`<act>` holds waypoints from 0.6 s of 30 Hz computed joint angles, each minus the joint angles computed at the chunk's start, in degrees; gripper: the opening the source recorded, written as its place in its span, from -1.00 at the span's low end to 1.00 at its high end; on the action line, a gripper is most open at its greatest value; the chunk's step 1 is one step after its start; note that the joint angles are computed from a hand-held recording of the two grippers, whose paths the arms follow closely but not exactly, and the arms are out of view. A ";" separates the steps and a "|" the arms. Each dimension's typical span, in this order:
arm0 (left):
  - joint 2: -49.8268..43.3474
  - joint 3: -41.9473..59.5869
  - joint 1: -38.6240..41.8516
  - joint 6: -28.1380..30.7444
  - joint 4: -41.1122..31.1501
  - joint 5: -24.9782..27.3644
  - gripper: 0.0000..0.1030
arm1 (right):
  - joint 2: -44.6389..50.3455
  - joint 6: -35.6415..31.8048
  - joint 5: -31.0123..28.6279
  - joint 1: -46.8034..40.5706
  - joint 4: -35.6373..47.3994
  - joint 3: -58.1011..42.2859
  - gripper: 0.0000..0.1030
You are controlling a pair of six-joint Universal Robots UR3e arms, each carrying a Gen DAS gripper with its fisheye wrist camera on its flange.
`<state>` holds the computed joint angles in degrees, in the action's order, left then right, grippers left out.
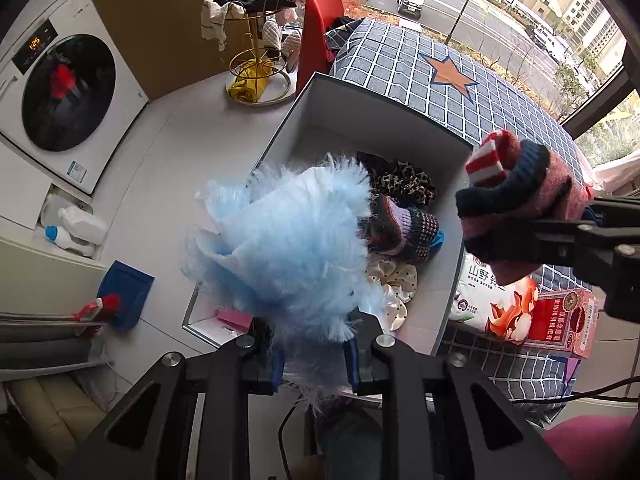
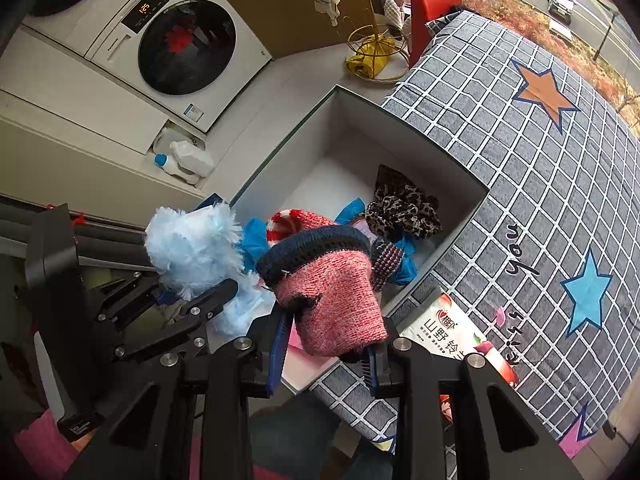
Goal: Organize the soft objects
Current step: 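Lift and carry the blue duster and pink sock over the white box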
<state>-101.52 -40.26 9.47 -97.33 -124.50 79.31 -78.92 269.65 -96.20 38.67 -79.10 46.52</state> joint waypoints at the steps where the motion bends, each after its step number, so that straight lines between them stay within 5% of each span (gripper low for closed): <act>1: 0.13 0.03 -0.11 0.24 0.01 -0.20 -0.50 | -0.18 -0.10 0.21 -0.15 -0.22 0.38 -0.37; 18: 0.27 6.03 -0.40 5.14 -3.81 -1.33 -0.50 | -3.05 -6.49 5.00 -5.02 -2.23 7.17 -0.37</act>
